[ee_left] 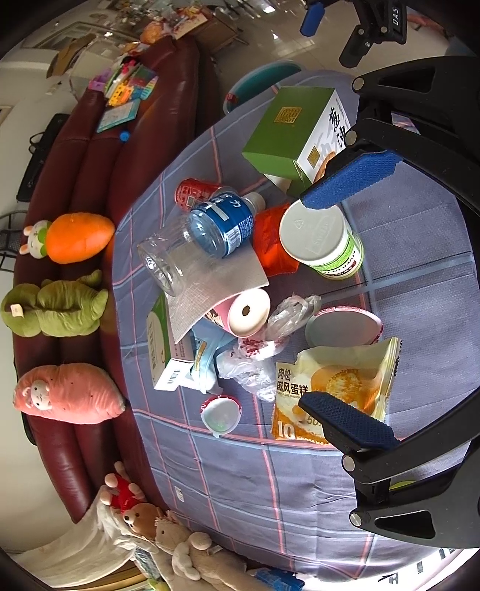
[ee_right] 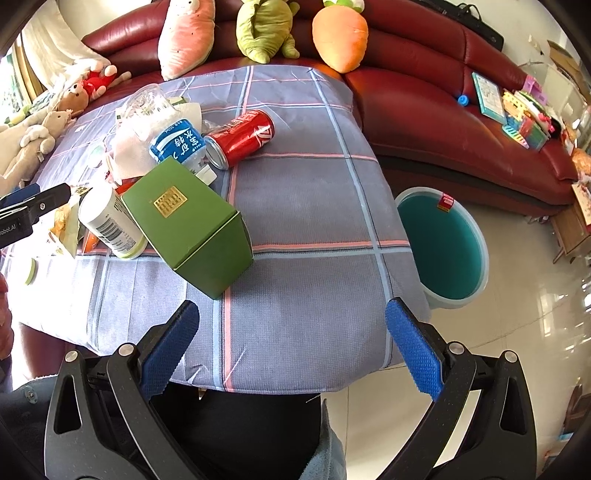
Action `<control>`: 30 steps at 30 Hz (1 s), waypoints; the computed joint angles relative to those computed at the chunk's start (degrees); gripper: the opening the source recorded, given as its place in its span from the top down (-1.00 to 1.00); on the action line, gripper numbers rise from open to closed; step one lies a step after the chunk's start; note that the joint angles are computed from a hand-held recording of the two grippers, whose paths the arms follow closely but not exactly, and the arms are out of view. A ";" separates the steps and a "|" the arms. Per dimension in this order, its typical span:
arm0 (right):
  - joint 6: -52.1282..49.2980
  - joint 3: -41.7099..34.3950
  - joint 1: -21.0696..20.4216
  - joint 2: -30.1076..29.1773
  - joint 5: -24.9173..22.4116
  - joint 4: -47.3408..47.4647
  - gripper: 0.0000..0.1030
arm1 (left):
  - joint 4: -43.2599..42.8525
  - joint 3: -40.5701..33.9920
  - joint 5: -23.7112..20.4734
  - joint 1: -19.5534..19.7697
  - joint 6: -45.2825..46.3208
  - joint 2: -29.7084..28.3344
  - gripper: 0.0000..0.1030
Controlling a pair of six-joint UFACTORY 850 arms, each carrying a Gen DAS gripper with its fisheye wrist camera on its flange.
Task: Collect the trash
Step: 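Move both tools toward the cluttered table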
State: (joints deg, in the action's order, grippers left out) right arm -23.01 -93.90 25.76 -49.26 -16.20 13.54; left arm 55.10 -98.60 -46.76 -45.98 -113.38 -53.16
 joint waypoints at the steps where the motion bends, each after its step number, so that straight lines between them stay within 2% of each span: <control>1: -0.02 -0.02 0.05 0.01 0.00 -0.15 -0.88 | -0.02 -0.11 0.00 0.00 0.24 -0.07 -0.92; 18: -1.05 -0.94 0.91 -0.60 -1.11 -1.18 -0.88 | 0.15 -0.56 0.74 -0.03 2.42 -0.57 -0.92; 30: -2.82 -5.15 1.77 -2.77 -5.64 -1.88 -0.88 | 1.27 2.93 4.41 0.87 0.44 0.74 -0.92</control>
